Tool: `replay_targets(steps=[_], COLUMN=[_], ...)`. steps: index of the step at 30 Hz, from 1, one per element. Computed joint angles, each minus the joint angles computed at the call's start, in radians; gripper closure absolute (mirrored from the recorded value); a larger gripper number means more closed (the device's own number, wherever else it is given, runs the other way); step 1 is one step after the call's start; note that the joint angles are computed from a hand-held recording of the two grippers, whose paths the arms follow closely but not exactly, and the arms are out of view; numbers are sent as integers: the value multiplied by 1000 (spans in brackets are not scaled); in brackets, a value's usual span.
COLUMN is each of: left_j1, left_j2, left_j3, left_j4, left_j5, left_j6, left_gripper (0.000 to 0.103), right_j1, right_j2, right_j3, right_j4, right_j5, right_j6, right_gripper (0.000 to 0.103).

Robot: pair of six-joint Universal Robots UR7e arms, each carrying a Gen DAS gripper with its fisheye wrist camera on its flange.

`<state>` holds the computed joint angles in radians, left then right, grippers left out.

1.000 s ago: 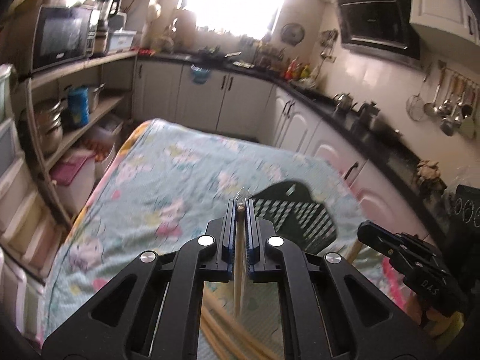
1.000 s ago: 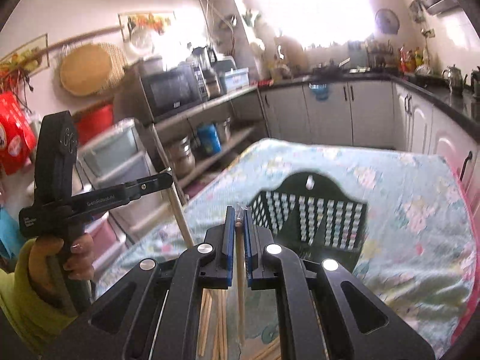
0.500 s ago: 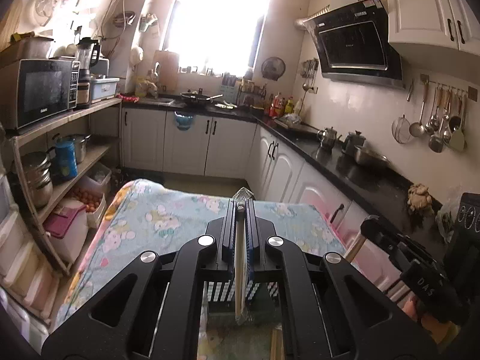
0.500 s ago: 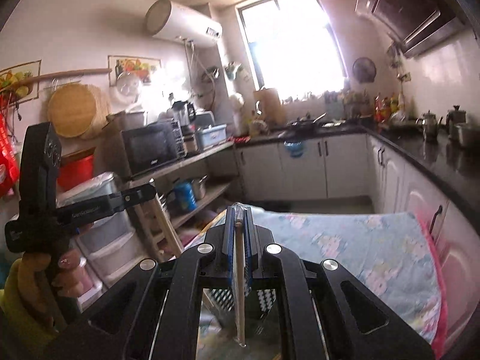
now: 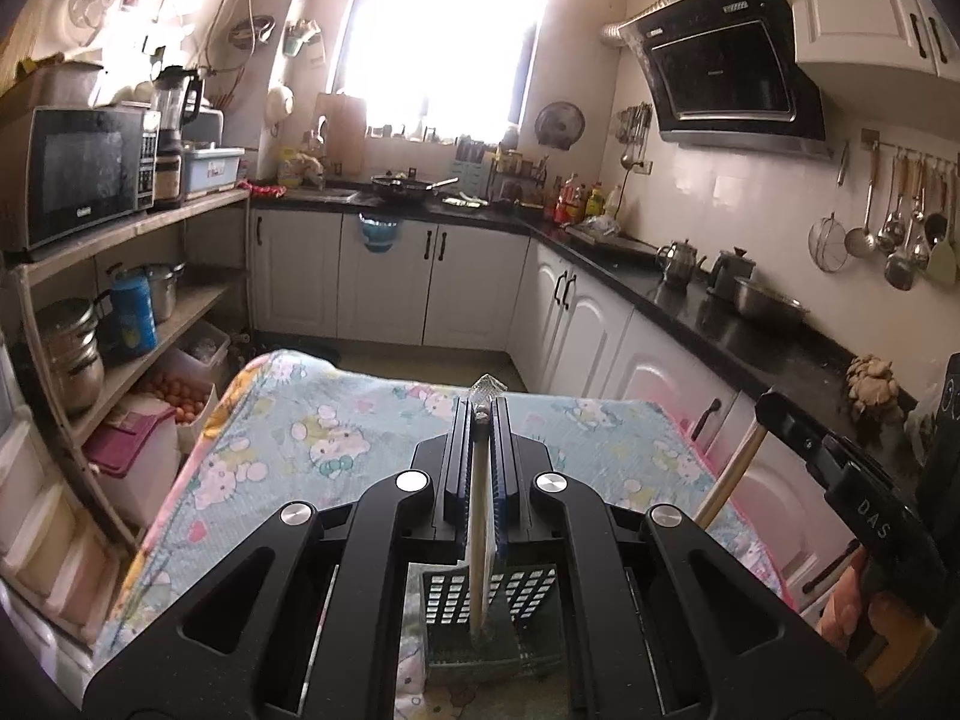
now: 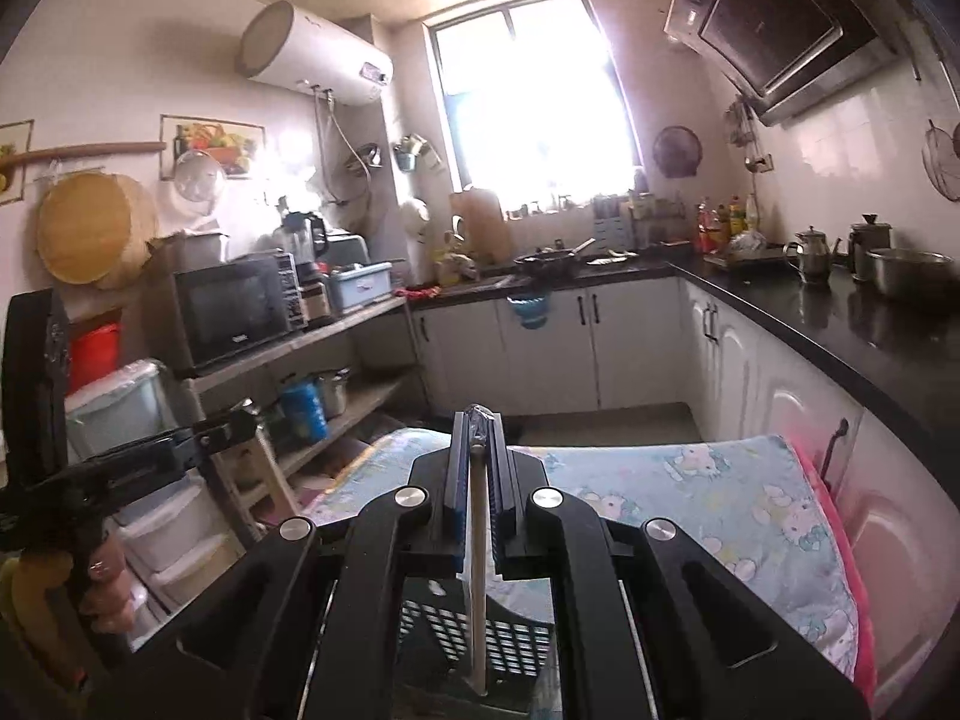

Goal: Organize utensils
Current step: 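Lift both held chopsticks and carry them above the green basket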

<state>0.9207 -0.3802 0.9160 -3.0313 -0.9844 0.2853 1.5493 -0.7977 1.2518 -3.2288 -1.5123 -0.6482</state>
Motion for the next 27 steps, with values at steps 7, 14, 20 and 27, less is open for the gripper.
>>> replay_targets(steps=[7,14,20,27], left_j1=[22,37,47,55], left_j2=[7,12,4,-4], left_j3=[42,75,105,125], left_j4=[-47,-77,-106,-103], left_j5=[-26,-45,-54,-45], left_j6=[29,41,38,16], left_gripper=[102,102,102,102], right_j1=[-22,-48,-62,-74], right_j2=[42,50,40,19], right_j3=[2,37,60,101], right_j4=[-66,-95,-89,-97], right_j5=[-18,-12,-9,-13], right_j6=[-14,8,41,73], right_gripper=[97,97,96,95])
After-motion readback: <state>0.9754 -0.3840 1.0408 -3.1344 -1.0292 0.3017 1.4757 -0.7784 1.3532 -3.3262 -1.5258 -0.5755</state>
